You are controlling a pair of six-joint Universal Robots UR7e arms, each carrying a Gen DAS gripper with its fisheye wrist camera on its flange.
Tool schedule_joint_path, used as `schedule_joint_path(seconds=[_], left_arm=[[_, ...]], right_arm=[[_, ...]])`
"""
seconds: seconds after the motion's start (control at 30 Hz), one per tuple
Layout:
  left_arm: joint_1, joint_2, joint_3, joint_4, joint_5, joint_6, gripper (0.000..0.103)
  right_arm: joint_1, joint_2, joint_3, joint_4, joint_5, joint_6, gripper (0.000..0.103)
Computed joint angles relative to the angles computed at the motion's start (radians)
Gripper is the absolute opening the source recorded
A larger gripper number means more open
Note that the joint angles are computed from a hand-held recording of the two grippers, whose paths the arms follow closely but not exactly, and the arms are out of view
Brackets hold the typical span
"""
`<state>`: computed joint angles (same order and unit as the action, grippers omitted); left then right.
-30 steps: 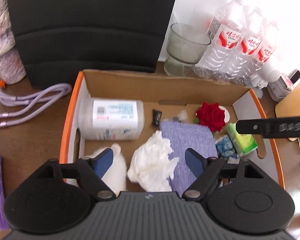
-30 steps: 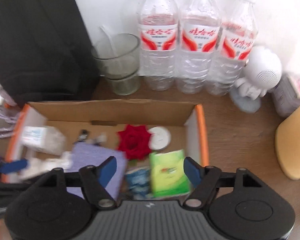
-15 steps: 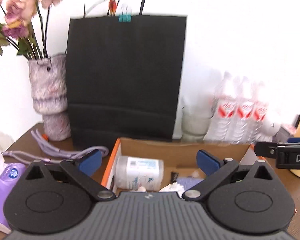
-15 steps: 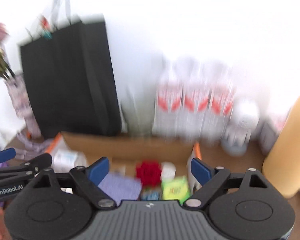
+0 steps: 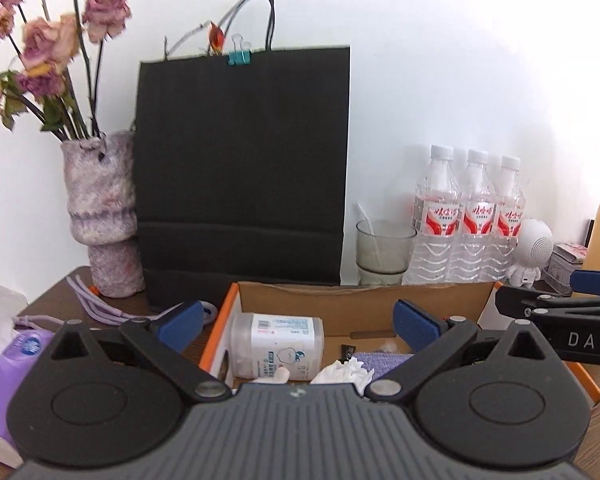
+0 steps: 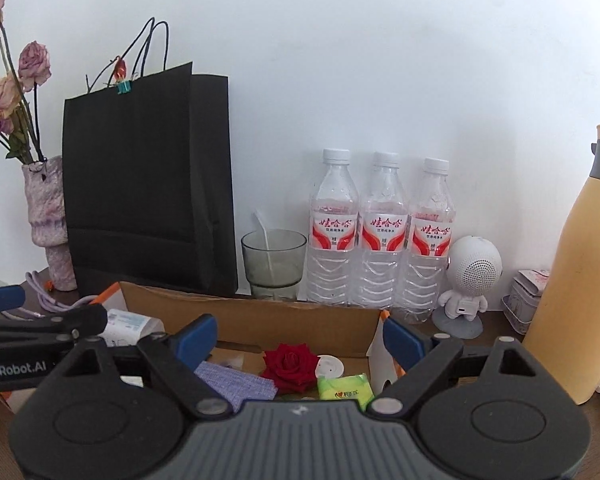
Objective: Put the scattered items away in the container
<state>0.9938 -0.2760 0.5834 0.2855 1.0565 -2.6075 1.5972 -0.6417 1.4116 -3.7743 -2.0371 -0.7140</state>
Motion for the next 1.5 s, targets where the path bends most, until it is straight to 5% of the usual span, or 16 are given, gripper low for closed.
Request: schedule_joint_path(seconds=[0.37,0.53,0.73,1.0,1.5], left_arm=[[-0.068,-0.453,0.794,-0.324,0.011,0.017,0.103],[-0.089,-0.555,0.986,-0.273,-0.031,-0.138,0.103],[-0.11,-0.658,1.156,-0.269,-0.081,-0.189,0.103],[-0.104,-0.617,1.164,-0.191,-0.108,-0.255,0.103],[-0.058,-0.437,0.941,-0.058,-0.161,-0.247,0.103]], right_arm=[[0.063,-0.168,0.469,-0.237,0.005,0.109,0.095],[0.088,-0.185,0.666,-0.373,-0.049,0.172,0.096],[0.106,-0.146,0.861,-0.551,-0.121,0.188,0.096],[0.088,-0.112,0.921,-0.568,-0.168,0.28,0.096],[0.039,-0.112,0.757,-0.305,-0.176,0.252,0.096]])
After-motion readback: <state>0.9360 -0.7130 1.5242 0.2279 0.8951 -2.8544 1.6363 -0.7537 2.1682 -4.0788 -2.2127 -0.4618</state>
